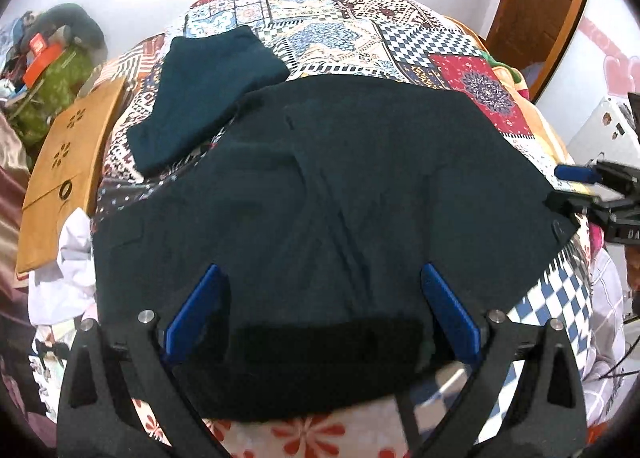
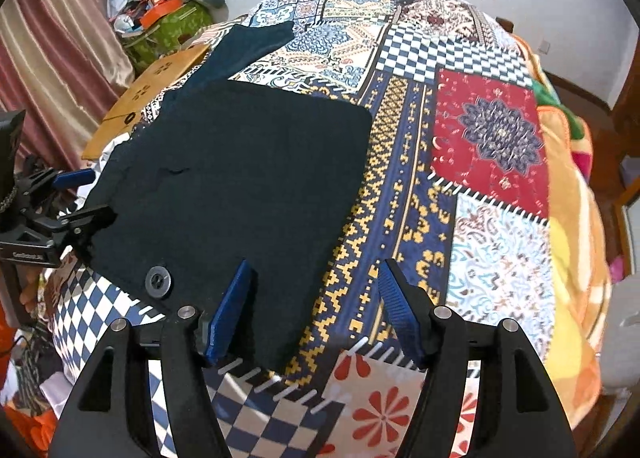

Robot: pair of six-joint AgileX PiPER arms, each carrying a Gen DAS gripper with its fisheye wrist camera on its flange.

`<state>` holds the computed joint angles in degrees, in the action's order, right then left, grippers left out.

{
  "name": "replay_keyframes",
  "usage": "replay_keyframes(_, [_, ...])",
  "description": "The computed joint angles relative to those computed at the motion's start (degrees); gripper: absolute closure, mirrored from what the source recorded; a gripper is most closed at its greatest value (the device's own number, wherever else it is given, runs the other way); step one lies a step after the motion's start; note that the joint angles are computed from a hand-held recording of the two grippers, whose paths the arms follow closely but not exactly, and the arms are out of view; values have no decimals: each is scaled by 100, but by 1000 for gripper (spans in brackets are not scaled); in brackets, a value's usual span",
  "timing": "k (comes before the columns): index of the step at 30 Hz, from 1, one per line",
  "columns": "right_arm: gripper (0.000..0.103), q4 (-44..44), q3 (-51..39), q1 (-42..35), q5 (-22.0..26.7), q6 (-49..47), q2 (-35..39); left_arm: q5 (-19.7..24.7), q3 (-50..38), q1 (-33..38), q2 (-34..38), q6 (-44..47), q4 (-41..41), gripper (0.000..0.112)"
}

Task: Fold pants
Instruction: 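Grasp the dark trousers' edge with the left gripper and lift it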

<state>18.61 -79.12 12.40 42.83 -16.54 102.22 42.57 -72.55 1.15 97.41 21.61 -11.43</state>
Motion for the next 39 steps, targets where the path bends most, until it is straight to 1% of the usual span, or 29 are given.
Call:
replay_keyframes(2, [41,-178,-90,80,36,51,-73,28,159,196,-203,267,-276,11])
replay_keyframes(3, [41,-256,-185,133,58,70,-115,119,186,328,-292,385,-447,12])
replay_keyframes(4, [41,-283,-266,172,74,77,-139,134,216,384,-359,371,-461,12])
replay_keyframes(6, [41,-227,-460,233,106,31,-168,-85,392,580,-672,135,-276,12])
replay_keyframes(9, [39,-41,-749,358,48,-66,-171,-351,553,1044,-1010,4,-272,12])
replay_keyframes(10, [37,35,-859,428,12,-92,-146,-357,548,1190,-1046,3,-309,12])
replay_keyframes(12, [36,174,-1052,587,-91,-121,-65,-230,484,1679,-1069,133,-604,12])
replay_keyframes(14, [36,241,-1251,763,-156,-115,85,90,329,2322,-917,419,-1157,12])
replay_keyframes(16, [36,221,-1455,936,-182,-70,287,280,262,2725,-784,479,-1403,12])
replay_keyframes(17, [36,148,-1564,1046,-166,22,409,456,217,2978,-661,587,-1581,12])
replay_keyframes(19, [36,106,-1810,1220,-60,104,705,768,193,3354,-465,831,-1898,12])
replay_keyframes(21, [36,73,-2129,1368,165,178,1067,1035,223,3637,-268,972,-2123,12])
replay_keyframes(24, [36,-152,-2467,1533,493,384,1423,1346,312,3817,20,1025,-2356,12])
replay_keyframes(26, [36,-229,-2639,1600,740,405,1622,1715,337,3965,330,1085,-2593,12])
replay_keyframes(28, [36,-273,-2710,1638,917,411,1740,1932,350,4066,551,1082,-2723,12])
replay_keyframes(31, [36,-135,-2636,1591,892,291,1727,2148,380,4118,922,1000,-2917,12])
replay_keyframes(32, [36,-96,-2670,1575,940,260,1739,2281,371,4152,1091,1004,-3083,12])
replay_keyframes(34, [36,-32,-2652,1545,959,209,1726,2353,350,4205,1285,1047,-3398,12])
replay_keyframes(37, [35,-33,-2579,1559,903,162,1684,2650,55,4258,1688,1009,-3784,12])
replay_keyframes(39, [35,16,-2656,1547,937,143,1741,2711,-131,4238,1944,883,-3991,12])
